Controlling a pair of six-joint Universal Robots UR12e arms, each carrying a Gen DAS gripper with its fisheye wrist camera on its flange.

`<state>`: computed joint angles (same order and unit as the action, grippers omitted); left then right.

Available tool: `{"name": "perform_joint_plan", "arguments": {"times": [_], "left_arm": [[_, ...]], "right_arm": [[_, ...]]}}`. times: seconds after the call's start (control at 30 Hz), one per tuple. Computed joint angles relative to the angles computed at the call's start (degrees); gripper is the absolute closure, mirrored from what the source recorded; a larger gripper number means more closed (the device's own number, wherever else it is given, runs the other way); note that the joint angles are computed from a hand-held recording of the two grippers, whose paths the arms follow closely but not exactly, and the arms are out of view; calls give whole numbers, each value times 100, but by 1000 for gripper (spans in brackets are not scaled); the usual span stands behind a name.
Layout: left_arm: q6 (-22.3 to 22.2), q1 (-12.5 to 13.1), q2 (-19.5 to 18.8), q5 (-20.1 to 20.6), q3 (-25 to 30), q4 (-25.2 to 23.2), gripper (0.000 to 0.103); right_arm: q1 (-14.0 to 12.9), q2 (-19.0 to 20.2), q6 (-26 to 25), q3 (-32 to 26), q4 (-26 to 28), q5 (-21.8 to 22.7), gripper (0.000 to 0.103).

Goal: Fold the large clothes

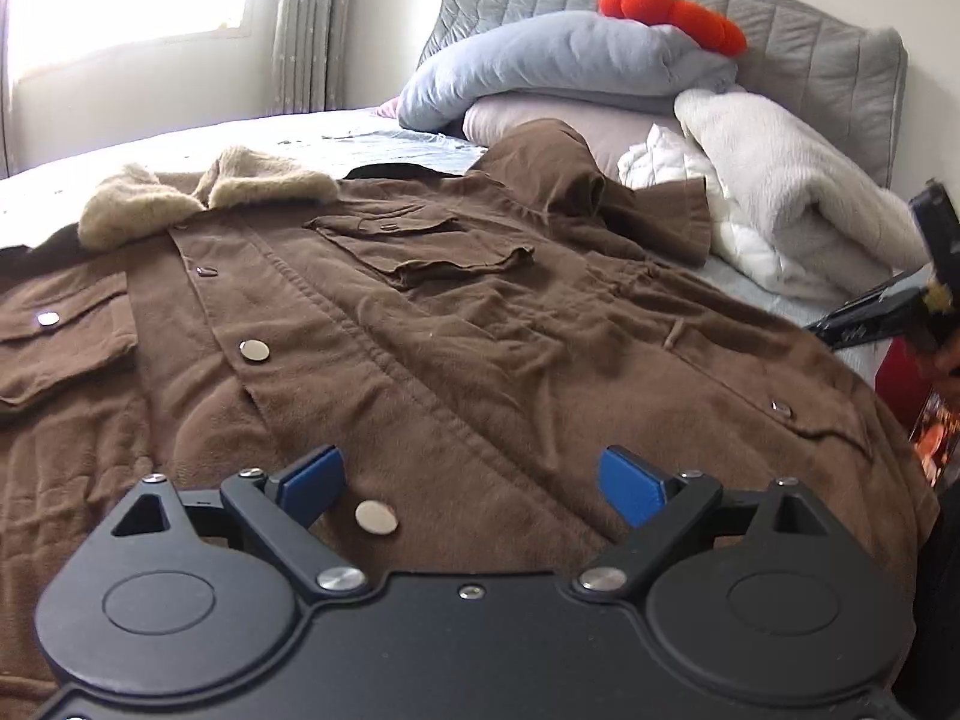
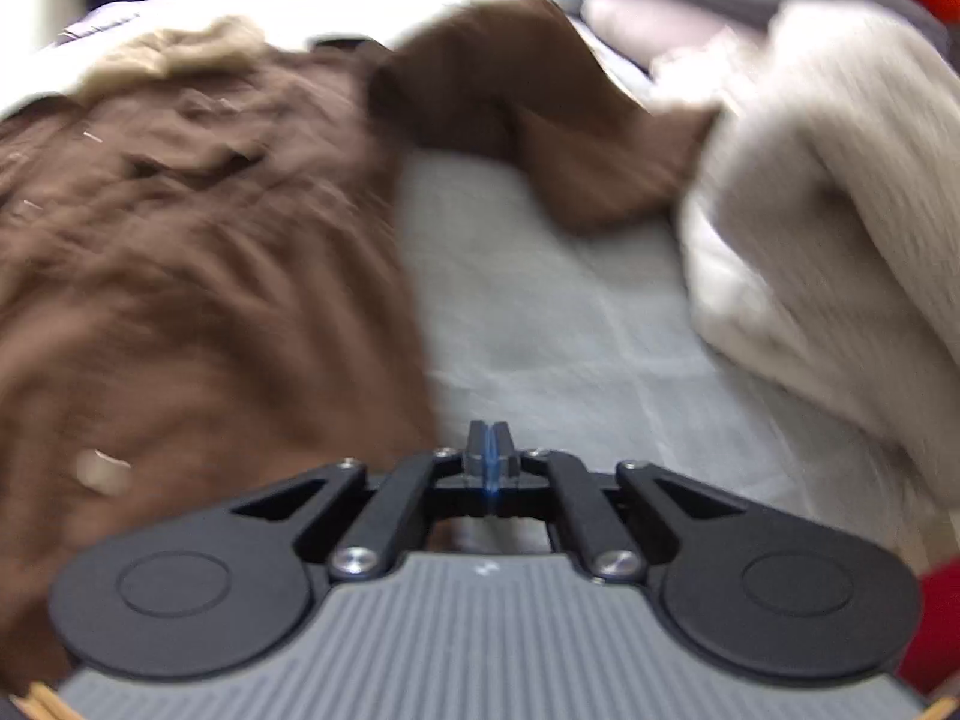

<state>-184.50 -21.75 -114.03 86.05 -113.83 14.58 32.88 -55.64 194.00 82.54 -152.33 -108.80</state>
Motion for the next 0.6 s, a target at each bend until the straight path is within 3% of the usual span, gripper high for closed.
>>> {"name": "perform_joint_plan", "arguments": {"times": [0.07,0.17,0.23,0.27,0.37,0.5,0.6], "left_arm": [[29,-2,10,60,-80,264,12],[-124,34,43,-31,-150,522,13],[-140,62,67,-178,-200,633,17],[-117,72,86,-265,-226,632,18],[50,48,101,-310,-260,562,21],[-21,-3,68,-254,-271,612,33],[-150,-14,35,-324,-276,762,40]], "right_arm": [[-115,-181,338,318,-497,517,102],[-145,-378,435,605,-1020,773,89],[-104,-500,218,765,-1253,772,41],[-78,-564,79,878,-1426,754,37],[-39,-798,-317,1154,-1357,797,36],[90,-1043,-298,1440,-942,691,36],[100,-1132,-235,1640,-971,1075,37]]}}
